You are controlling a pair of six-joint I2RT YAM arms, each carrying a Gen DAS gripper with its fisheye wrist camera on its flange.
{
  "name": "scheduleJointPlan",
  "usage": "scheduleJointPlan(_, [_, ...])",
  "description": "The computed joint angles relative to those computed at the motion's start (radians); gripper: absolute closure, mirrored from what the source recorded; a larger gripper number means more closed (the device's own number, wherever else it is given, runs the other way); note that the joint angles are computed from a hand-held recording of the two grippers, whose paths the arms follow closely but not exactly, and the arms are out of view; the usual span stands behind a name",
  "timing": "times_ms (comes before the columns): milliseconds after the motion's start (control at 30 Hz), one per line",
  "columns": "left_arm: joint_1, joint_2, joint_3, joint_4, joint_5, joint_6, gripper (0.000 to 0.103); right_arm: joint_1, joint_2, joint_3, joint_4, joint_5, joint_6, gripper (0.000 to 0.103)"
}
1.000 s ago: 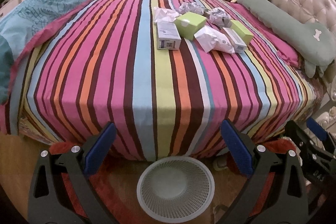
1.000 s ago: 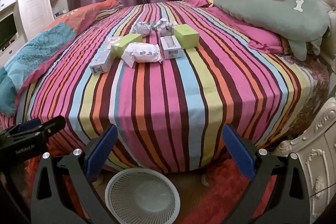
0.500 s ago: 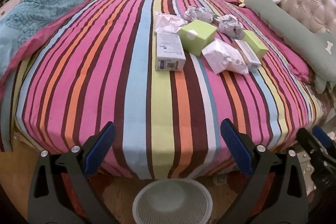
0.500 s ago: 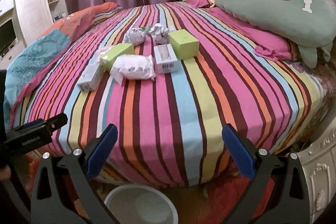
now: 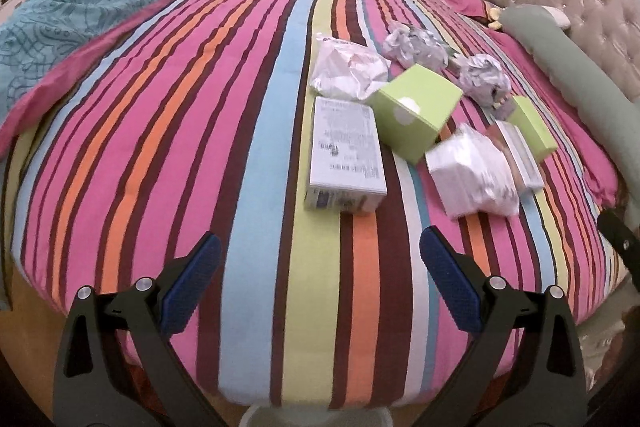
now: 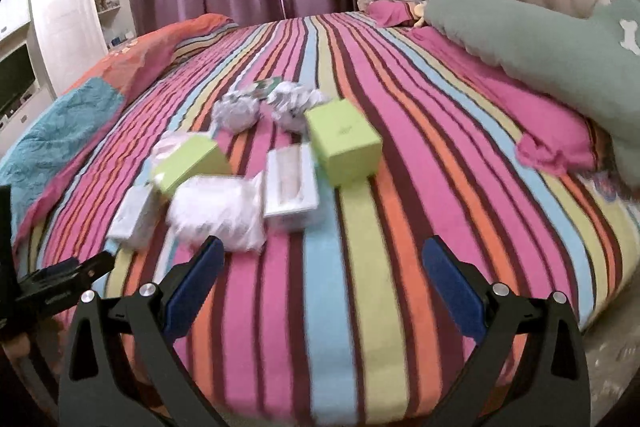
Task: Collect trash
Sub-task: 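Grasp the white printed box with the left tool while the right tool grasps the green DHC box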
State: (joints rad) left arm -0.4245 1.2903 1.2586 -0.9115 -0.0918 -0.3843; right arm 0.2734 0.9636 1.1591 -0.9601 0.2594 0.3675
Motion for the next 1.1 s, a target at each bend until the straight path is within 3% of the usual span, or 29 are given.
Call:
scheduleJointPlan(167, [0.002, 0.091, 0.049, 0.029, -0.008, 0.01, 0.007, -0.171, 0.125, 0.048, 0.078, -0.147, -0.116, 0.008])
scheduleJointPlan(433, [0.011, 0.206, 0.119, 0.046, -0.032, 0.023, 0.007, -0.304, 0.332, 0.155, 0.107, -0.263, -0.217, 0.008])
scheduleJointPlan(667, [0.013, 0.269, 0.146, 0.053, -0.049, 0.036, 0.007, -0.317, 0.482, 0.249, 0.101, -0.28, -0.297, 0.008])
scheduleJointPlan(900, [0.002, 0.319, 0.169, 0.073, -0.102, 0.076, 0.007, -0.327, 0.564, 0.296, 0.104, -0.28, -0.292, 0.009])
scheduleJointPlan(1000, [-0.003, 0.34, 0.191, 0.066, -0.139, 0.092, 0.017, -0.353, 0.585, 0.316, 0.101, -0.343, -0.259, 0.029])
scheduleJointPlan(1067, [-0.001, 0.338, 0.193, 0.071, -0.155, 0.106, 0.039, -0.371, 0.598, 0.33, 0.087, -0.406, -0.232, 0.043])
scheduleJointPlan(1100, [0.006, 0.335, 0.193, 0.073, -0.144, 0.115, 0.044, -0.372, 0.601, 0.336, 0.08, -0.415, -0.224, 0.043])
